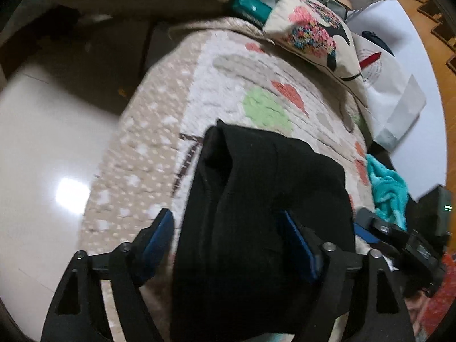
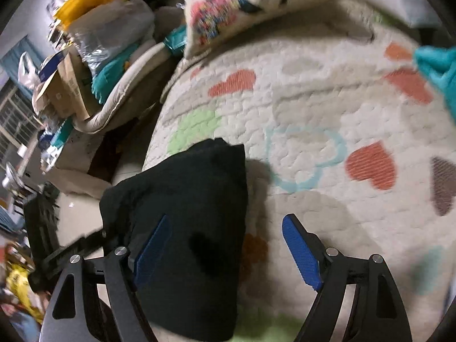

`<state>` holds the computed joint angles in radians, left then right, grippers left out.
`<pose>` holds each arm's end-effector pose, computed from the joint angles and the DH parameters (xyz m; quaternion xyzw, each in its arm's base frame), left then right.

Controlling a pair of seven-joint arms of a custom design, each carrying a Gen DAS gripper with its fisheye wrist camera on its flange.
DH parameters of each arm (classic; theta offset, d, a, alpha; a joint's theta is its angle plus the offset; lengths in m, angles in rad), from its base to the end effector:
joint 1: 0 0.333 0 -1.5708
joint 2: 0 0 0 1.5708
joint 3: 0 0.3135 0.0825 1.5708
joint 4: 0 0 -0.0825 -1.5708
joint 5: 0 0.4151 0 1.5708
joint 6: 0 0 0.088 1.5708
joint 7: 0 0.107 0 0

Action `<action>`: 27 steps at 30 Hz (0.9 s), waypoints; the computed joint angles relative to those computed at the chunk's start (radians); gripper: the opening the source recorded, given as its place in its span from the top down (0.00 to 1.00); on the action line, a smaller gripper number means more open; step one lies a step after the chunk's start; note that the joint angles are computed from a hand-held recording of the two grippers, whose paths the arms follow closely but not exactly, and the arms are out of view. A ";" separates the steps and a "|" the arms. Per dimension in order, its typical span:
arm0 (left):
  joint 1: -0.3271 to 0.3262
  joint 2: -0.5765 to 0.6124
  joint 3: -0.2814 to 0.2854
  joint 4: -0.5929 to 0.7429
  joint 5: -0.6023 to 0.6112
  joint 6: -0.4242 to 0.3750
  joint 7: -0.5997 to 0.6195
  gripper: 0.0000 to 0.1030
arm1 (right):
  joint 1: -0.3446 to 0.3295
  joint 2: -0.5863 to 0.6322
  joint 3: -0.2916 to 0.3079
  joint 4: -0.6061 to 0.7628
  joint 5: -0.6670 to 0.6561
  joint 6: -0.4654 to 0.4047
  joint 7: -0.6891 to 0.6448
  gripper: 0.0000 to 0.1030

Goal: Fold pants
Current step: 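Grasp the folded pants edge with the left gripper while the right gripper grasps beside it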

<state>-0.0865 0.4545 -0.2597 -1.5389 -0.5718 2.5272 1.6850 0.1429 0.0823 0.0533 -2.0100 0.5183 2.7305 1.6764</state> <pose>0.7196 -0.2201 0.4433 0.6515 -0.6637 0.3637 0.0532 0.6324 0.1058 0.4656 -0.5482 0.7602 -0.0403 0.3464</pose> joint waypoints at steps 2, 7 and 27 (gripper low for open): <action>0.014 0.024 -0.019 0.018 -0.041 -0.006 0.016 0.14 | -0.017 0.040 0.014 0.028 0.121 -0.016 -0.071 0.17; 0.011 0.044 -0.033 0.029 -0.083 0.024 0.039 0.01 | -0.050 0.095 0.061 0.065 0.342 0.011 -0.228 0.15; -0.066 0.174 -0.027 0.339 -0.008 -0.113 -0.063 0.66 | -0.051 0.096 0.022 0.193 0.165 -0.019 -0.183 0.70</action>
